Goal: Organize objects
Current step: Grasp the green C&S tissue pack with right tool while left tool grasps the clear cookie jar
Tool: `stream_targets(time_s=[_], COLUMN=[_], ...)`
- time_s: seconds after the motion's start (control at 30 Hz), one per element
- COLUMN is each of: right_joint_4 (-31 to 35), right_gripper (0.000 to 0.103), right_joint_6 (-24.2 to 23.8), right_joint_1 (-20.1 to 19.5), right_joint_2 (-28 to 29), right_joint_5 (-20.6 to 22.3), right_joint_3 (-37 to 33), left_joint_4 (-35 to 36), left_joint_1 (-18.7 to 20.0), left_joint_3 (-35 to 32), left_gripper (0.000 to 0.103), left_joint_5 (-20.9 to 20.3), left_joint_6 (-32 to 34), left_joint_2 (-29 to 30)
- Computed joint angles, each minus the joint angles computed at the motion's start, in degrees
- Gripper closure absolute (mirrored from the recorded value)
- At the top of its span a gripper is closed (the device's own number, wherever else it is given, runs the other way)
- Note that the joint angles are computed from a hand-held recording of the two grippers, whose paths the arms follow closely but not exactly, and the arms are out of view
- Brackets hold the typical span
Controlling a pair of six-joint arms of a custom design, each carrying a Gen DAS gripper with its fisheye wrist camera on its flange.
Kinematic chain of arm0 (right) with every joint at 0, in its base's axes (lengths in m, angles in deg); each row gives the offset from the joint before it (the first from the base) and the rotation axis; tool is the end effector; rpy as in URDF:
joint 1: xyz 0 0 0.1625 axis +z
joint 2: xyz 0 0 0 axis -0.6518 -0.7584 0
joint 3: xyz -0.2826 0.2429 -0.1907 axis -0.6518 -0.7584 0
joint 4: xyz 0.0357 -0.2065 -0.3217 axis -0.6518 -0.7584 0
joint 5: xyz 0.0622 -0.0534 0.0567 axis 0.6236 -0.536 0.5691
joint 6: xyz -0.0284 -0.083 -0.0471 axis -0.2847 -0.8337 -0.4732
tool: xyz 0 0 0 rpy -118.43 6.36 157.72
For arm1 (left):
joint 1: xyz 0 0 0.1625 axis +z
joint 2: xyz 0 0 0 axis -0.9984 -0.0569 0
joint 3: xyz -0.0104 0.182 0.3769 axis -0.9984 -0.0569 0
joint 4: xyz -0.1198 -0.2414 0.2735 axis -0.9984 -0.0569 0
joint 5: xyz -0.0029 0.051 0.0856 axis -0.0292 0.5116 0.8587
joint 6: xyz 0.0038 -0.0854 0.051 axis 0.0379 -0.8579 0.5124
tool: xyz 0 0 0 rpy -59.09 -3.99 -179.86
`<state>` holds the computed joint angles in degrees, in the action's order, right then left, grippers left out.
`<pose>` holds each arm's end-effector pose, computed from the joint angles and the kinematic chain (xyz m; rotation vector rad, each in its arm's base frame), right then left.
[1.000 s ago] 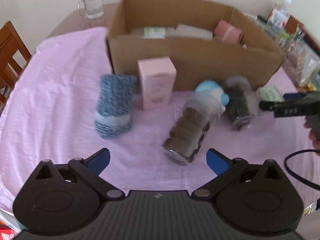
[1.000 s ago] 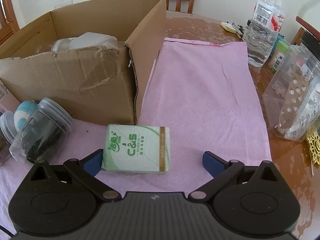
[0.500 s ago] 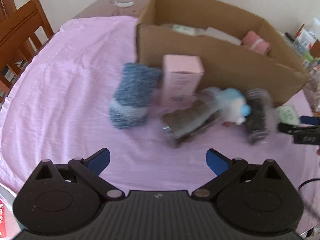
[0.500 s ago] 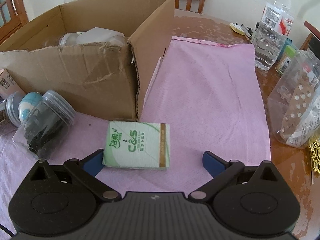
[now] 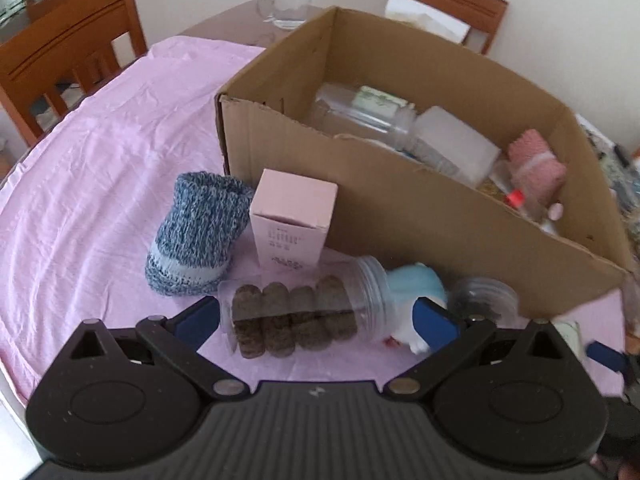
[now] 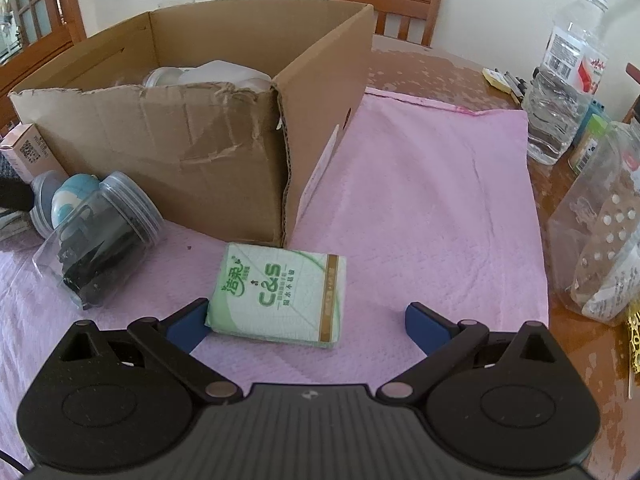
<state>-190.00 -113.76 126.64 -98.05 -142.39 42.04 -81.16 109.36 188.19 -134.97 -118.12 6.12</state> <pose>0.0719 -0.4537 0.2149 1.0474 -2.3594 0.4255 -0.2744 -0.3343 0.0725 -0.5962 2.0596 -0.9513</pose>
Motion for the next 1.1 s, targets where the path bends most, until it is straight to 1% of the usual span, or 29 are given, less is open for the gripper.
stream_targets(time_s=[0.07, 0.13, 0.27, 0.33, 0.4, 0.47, 0.53, 0.63, 0.73, 0.8, 0.83, 0.97, 1.0, 1.1], right_joint_4=[0.08, 0.52, 1.73, 2.58, 3.25, 3.46, 4.04, 4.01, 2.49, 1.62, 1.78, 0.63, 0.53, 1.93], right_gripper=[0.0, 0.0, 0.0, 0.0, 0.0, 0.0, 0.0, 0.0, 0.004, 0.011, 0.011, 0.019, 0.024, 0.033], right_joint_6=[-0.15, -0.47, -1.03, -1.17, -0.92, -0.09, 0.93, 2.09, 2.44, 2.37, 2.55, 2.92, 2.81, 2.42], right_joint_1=[-0.08, -0.07, -0.08, 0.02, 0.26, 0.71, 1.02, 1.59, 2.34, 2.71, 2.75, 2.87, 2.85, 3.03], right_joint_2=[-0.09, -0.16, -0.49, -0.66, -0.71, -0.56, -0.61, -0.16, 0.65, 0.83, 0.81, 1.19, 1.1, 0.49], right_joint_5=[0.11, 0.17, 0.22, -0.03, -0.57, -1.34, -1.33, -1.37, -2.07, -2.39, -2.3, -2.49, -2.38, -2.36], right_joint_3=[0.06, -0.06, -0.25, -0.46, -0.67, -0.78, -0.78, -0.75, -0.47, -0.27, -0.34, -0.48, -0.44, -0.69], left_joint_4=[0.85, 1.22, 6.54, 8.22, 9.26, 9.52, 10.29, 9.36, 7.65, 6.69, 6.79, 5.18, 4.84, 3.39], left_joint_1=[0.67, 0.46, -0.89, -1.7, -1.66, -1.09, -0.71, -0.02, -0.03, -0.05, -0.11, -0.61, -0.59, -0.63], left_joint_3=[-0.37, -0.12, -1.3, -1.36, -1.8, -2.28, -2.67, -2.47, -1.48, -0.91, -0.86, 0.44, 0.64, 1.42], left_gripper=[0.001, 0.001, 0.001, 0.001, 0.001, 0.001, 0.001, 0.001, 0.004, 0.005, 0.01, 0.01, 0.01, 0.01], left_joint_5=[0.17, 0.53, -1.79, -2.98, -3.53, -3.48, -2.56, -1.86, -1.57, -1.27, -1.28, -0.89, -0.92, -1.36], left_joint_6=[-1.34, -1.93, -2.58, -3.05, -3.09, -2.93, -3.41, -2.6, -3.17, -2.74, -2.79, -0.56, 0.16, 2.74], left_joint_2=[0.59, 0.59, 1.43, 1.68, 2.13, 2.49, 2.88, 2.84, 2.19, 1.83, 1.88, 1.01, 0.76, -0.3])
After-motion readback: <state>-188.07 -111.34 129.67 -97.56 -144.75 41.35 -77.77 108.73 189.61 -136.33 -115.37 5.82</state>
